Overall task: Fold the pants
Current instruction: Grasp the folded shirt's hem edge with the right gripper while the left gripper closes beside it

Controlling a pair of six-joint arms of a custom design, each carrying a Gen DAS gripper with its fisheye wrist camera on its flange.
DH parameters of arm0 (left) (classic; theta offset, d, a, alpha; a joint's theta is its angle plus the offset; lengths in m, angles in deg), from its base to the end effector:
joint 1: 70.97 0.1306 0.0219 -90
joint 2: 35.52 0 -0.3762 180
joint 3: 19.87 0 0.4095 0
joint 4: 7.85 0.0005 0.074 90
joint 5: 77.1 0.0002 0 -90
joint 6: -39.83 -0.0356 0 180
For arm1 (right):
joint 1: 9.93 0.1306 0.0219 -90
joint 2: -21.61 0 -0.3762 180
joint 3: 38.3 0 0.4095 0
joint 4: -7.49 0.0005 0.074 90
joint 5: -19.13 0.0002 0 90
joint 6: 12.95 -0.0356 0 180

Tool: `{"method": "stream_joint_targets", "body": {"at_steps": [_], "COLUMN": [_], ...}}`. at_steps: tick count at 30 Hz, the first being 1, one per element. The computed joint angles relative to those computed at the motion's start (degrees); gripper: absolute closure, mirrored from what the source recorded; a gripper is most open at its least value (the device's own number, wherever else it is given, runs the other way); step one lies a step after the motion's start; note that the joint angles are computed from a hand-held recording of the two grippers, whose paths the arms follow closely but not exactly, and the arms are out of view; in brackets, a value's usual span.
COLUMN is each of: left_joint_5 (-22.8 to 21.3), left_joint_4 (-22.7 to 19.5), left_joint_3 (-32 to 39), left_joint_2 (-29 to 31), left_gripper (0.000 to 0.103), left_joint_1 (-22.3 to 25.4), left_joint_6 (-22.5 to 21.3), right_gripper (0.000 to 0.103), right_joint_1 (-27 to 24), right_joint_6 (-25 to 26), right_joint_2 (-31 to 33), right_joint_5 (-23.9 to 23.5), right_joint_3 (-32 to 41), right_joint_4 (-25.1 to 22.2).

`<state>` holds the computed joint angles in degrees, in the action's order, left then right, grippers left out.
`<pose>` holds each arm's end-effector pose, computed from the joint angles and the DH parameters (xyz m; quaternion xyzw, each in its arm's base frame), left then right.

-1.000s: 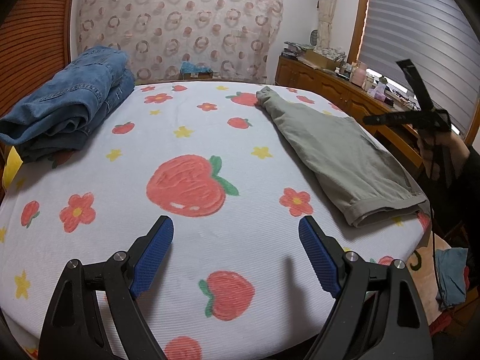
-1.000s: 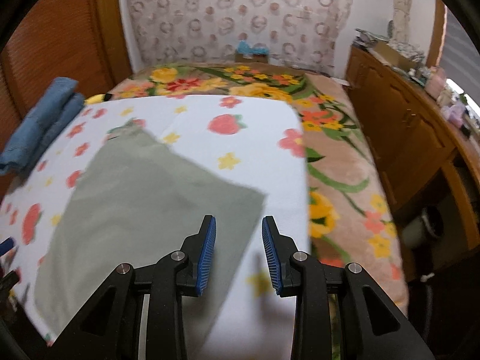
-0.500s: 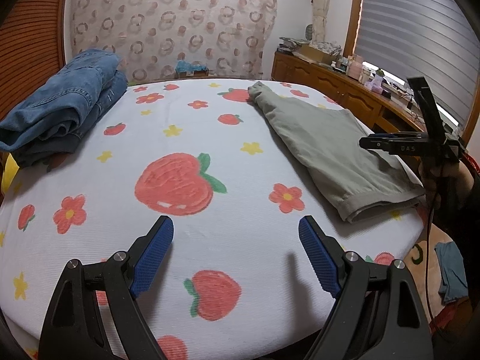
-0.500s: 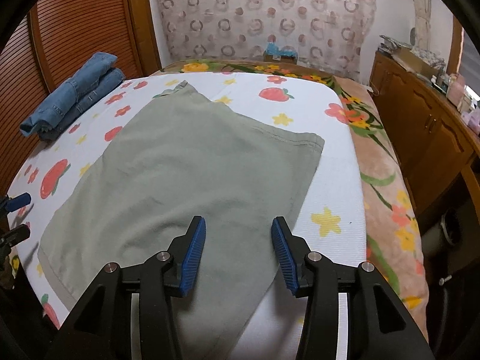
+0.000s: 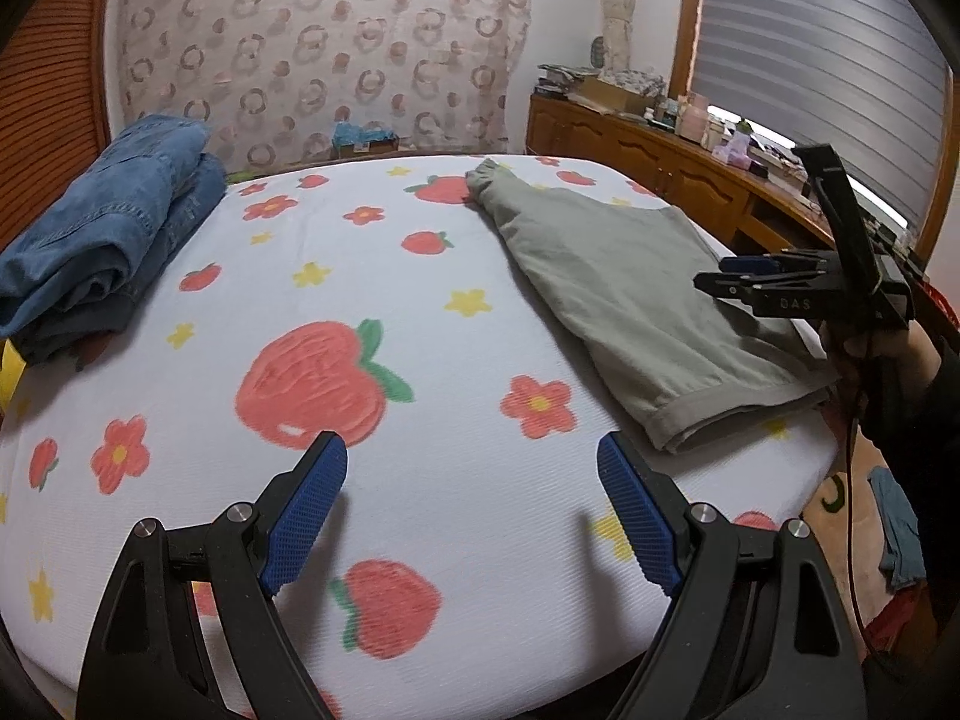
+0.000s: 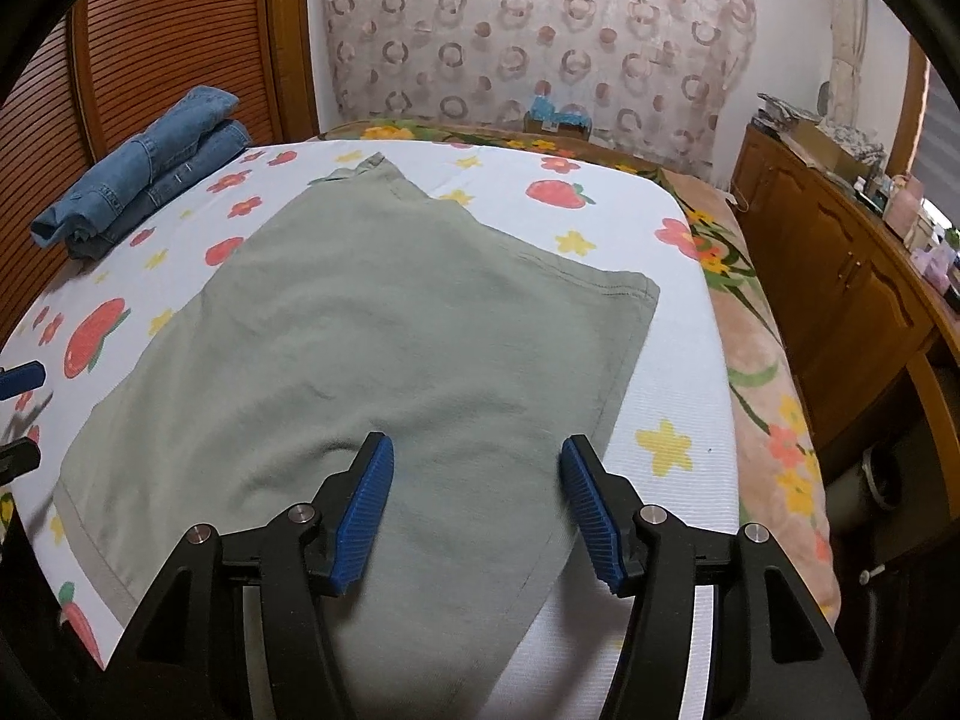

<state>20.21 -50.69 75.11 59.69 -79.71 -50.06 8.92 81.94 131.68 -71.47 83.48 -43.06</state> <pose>0.5382 -0.0878 0.4288 0.0942 0.9109 -0.0890 0.3917 0.6031 0.2058 0.4982 -0.1877 0.8822 0.0572 0.4280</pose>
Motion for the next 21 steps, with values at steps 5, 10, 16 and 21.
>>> {"method": "stream_joint_targets", "body": {"at_steps": [5,10,16,21], "left_joint_5": [1.81,2.82,5.85,7.22], "left_joint_4": [-1.67,-3.30,-5.48,-6.71], "left_joint_3": [3.02,6.49,10.00,11.46], "left_joint_2": [1.77,4.05,6.79,8.25], "left_gripper": [0.017,0.017,0.023,0.047], "left_joint_1": [-0.62,-1.69,-2.66,-2.99], "left_joint_6": [-1.19,-2.32,-3.33,-3.69], "right_gripper": [0.043,0.043,0.043,0.043], "right_joint_1": [-0.16,-0.20,-0.37,-0.43], "right_joint_6": [-0.02,0.01,0.02,-0.04], "right_joint_2": [-0.12,-0.17,-0.13,-0.19], "right_joint_5": [-0.43,-0.52,-1.01,-1.19], "right_joint_3": [-0.20,-0.32,-0.31,-0.52], "right_joint_4": [0.19,0.33,0.44,0.72]}}
